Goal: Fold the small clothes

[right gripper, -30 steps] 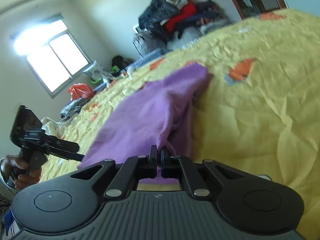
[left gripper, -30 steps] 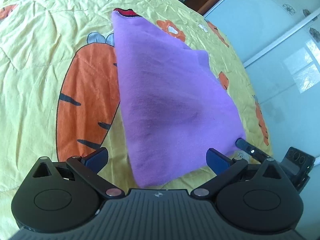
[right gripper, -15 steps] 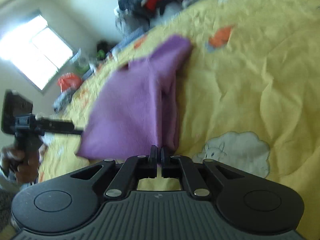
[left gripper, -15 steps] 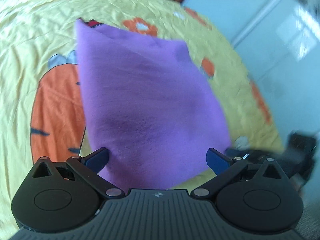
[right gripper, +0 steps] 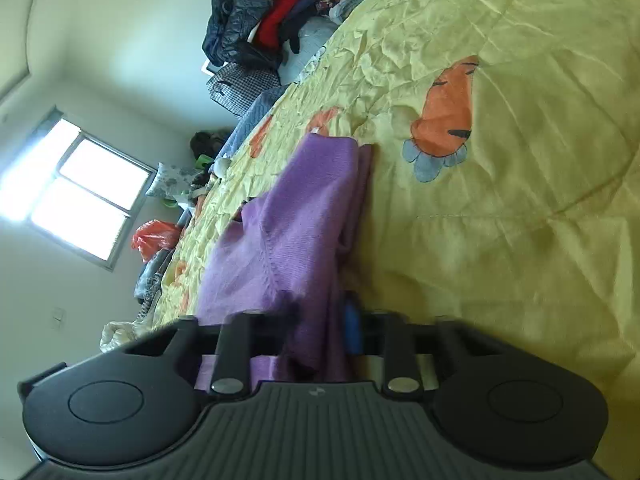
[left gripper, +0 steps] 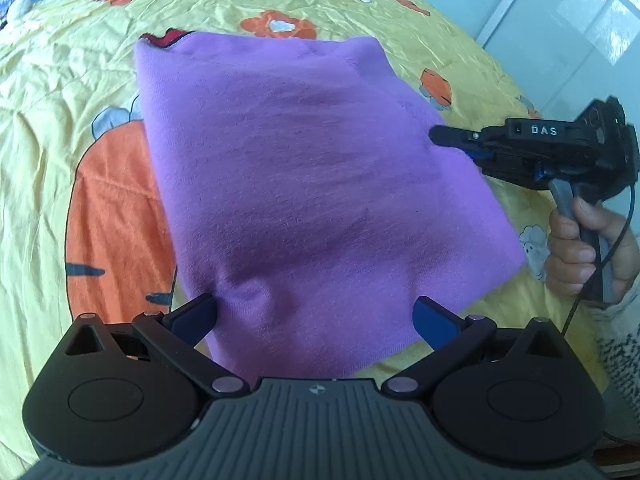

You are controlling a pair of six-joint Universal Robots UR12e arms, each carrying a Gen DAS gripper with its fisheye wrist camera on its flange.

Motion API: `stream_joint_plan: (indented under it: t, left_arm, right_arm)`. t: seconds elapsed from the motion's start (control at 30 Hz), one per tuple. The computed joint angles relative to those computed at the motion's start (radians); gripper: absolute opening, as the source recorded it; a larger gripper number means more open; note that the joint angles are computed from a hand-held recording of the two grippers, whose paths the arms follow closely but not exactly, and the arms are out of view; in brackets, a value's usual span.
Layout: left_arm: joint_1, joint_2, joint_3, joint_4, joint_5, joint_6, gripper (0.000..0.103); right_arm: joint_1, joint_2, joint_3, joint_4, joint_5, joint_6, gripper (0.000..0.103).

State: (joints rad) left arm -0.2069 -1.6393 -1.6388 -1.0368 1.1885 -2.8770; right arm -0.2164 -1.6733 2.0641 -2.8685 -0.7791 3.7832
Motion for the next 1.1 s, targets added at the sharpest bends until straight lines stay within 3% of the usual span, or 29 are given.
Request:
stream_joint_plan:
  t: [0.13, 0.2, 0.27, 0.33, 0.4, 0.43, 0.5, 0.53, 0.57, 0.6, 0.63, 0.67, 0.73, 0.8, 0.9, 0.97, 1.1]
  left_arm:
    - [0.014, 0.004, 0.004, 0.003, -0.058, -0.030, 0.103]
    - [0.000, 0.001, 0.008, 0.014, -0.013, -0.014, 0.103]
    - [-0.015, -0.010, 0.012, 0.010, 0.043, -0.004, 0.103]
    - [-0.015, -0.010, 0.006, 0.015, 0.053, -0.016, 0.102]
    - [0.007, 0.005, -0.007, 0.017, -0.014, -0.039, 0.103]
    - [0.020, 0.011, -0.010, 0.013, -0.051, -0.050, 0.103]
    - [0.038, 0.025, -0.022, 0.036, -0.071, -0.081, 0.103]
    - [0.045, 0.029, -0.027, 0.050, -0.077, -0.099, 0.103]
    - [0.051, 0.030, -0.028, 0.054, -0.088, -0.112, 0.103]
    - [0.054, 0.025, -0.023, 0.044, -0.096, -0.123, 0.103]
    - [0.054, 0.021, -0.020, 0.040, -0.093, -0.137, 0.103]
    - [0.051, 0.016, -0.021, 0.043, -0.084, -0.151, 0.103]
    - [0.042, 0.004, -0.015, 0.023, -0.067, -0.154, 0.103]
    - [0.031, 0.004, -0.022, 0.047, -0.047, -0.158, 0.103]
    - [0.039, 0.012, -0.021, 0.038, -0.091, -0.163, 0.103]
    - [0.041, 0.025, -0.029, 0.053, -0.081, -0.134, 0.103]
    - [0.031, 0.034, -0.041, 0.006, -0.029, -0.067, 0.103]
  right_arm:
    - [-0.006, -0.017, 0.019, -0.143, -0.035, 0.090, 0.002]
    - [-0.003, -0.031, 0.007, -0.135, -0.091, 0.056, 0.000]
    - [0.002, -0.040, -0.010, -0.050, -0.176, -0.032, 0.000]
    - [-0.016, -0.038, -0.011, -0.010, -0.138, -0.057, 0.000]
    - [-0.039, -0.050, -0.004, 0.001, -0.033, -0.045, 0.003]
    - [-0.034, -0.066, -0.004, 0.029, -0.040, -0.060, 0.011]
    - [-0.022, -0.094, 0.005, 0.064, -0.030, -0.098, 0.036]
    - [-0.020, -0.103, 0.014, 0.056, -0.017, -0.094, 0.041]
    - [-0.007, -0.112, 0.019, 0.070, -0.028, -0.100, 0.056]
    - [0.013, -0.118, 0.013, 0.122, -0.051, -0.147, 0.065]
    - [0.041, -0.122, 0.001, 0.173, -0.097, -0.218, 0.066]
    - [0.073, -0.123, -0.010, 0.211, -0.160, -0.288, 0.064]
    - [0.110, -0.115, -0.019, 0.246, -0.214, -0.366, 0.005]
    - [0.144, -0.112, -0.023, 0.234, -0.313, -0.415, 0.005]
    - [0.129, -0.113, -0.015, 0.195, -0.303, -0.379, 0.004]
    - [0.125, -0.123, -0.019, 0.168, -0.313, -0.376, 0.004]
    - [0.136, -0.118, -0.041, 0.241, -0.361, -0.441, 0.004]
